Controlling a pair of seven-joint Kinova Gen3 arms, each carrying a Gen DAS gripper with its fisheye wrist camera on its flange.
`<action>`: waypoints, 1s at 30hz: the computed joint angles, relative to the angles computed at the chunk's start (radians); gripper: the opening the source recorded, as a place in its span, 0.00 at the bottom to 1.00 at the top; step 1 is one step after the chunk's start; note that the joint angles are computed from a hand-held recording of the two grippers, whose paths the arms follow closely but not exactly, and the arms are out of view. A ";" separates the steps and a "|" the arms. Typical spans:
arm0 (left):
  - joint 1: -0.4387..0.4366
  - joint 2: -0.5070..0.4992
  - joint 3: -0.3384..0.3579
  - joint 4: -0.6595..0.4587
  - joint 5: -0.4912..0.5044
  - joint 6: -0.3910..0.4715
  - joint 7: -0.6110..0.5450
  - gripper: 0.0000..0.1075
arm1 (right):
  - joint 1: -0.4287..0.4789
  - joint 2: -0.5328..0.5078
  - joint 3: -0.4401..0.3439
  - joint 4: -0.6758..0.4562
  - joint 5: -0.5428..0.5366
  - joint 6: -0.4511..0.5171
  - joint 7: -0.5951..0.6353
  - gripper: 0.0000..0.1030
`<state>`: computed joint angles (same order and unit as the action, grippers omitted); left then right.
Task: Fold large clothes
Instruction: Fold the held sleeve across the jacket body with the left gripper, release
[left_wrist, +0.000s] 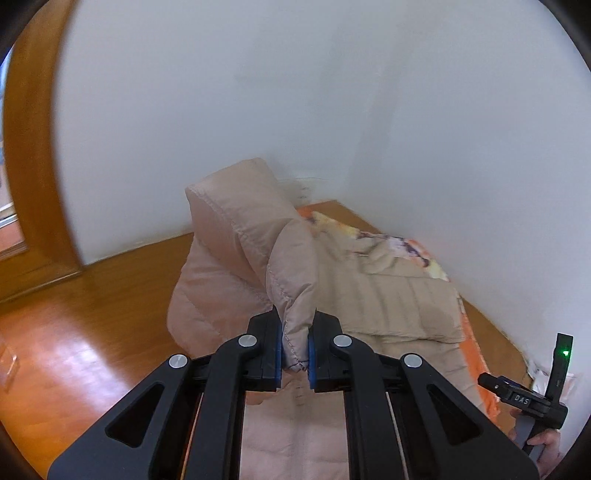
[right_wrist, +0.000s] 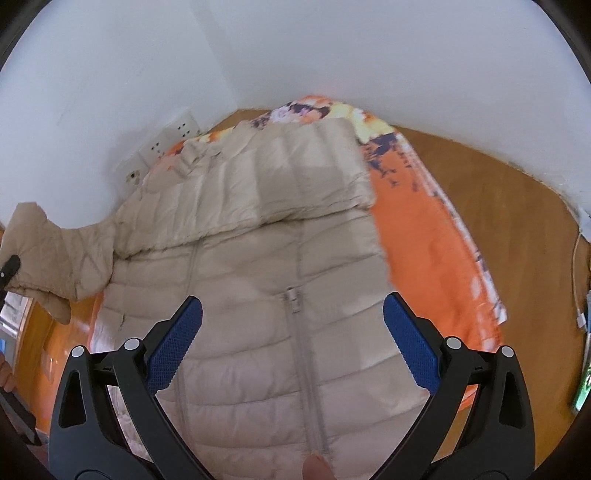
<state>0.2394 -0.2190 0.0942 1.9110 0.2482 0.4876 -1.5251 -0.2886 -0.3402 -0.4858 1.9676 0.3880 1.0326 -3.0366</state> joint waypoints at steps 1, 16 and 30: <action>0.008 0.010 0.014 -0.009 0.001 -0.007 0.004 0.09 | -0.001 -0.010 0.010 0.004 -0.003 0.002 0.007 0.95; 0.123 0.264 0.128 -0.156 -0.019 0.006 0.064 0.09 | 0.073 -0.081 0.076 0.070 -0.082 -0.051 0.145 0.95; 0.250 0.465 0.096 -0.250 -0.236 0.050 0.241 0.18 | 0.120 -0.086 0.091 0.093 -0.138 -0.061 0.214 0.95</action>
